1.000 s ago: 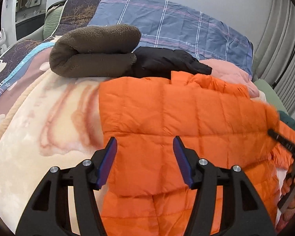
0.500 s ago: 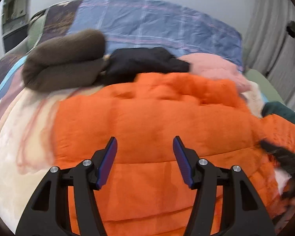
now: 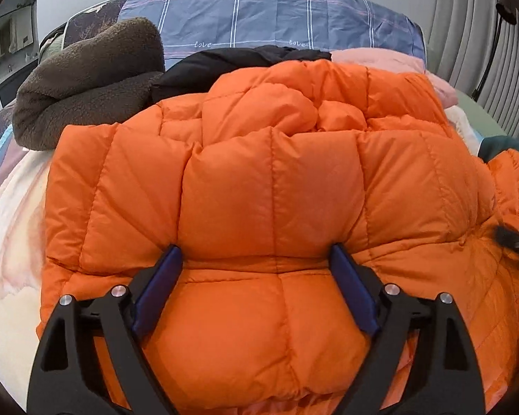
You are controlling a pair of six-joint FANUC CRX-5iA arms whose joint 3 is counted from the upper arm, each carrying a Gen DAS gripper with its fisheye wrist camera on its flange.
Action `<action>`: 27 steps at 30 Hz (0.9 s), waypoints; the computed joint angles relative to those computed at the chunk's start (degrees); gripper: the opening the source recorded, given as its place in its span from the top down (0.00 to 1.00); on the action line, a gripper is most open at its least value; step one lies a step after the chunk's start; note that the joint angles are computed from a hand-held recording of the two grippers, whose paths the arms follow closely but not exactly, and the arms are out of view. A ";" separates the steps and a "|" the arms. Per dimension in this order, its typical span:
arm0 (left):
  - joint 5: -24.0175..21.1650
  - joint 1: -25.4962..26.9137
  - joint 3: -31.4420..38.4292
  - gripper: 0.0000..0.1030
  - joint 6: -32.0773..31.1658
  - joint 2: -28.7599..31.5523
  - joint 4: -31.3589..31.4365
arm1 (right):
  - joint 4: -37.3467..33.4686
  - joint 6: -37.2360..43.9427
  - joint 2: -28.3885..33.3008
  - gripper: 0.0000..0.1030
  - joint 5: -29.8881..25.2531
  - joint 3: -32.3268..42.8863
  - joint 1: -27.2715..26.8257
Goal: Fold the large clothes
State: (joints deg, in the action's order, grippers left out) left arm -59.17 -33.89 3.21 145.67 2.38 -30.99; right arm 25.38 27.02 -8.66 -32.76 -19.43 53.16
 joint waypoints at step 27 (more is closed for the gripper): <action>1.62 0.08 -0.83 0.11 0.42 -0.56 0.50 | 16.66 -42.19 -26.86 0.95 9.79 -27.75 -35.51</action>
State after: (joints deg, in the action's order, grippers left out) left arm -57.55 -33.81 2.39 146.09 1.82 -30.48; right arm 42.04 -15.16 -35.52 -22.97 -47.18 17.65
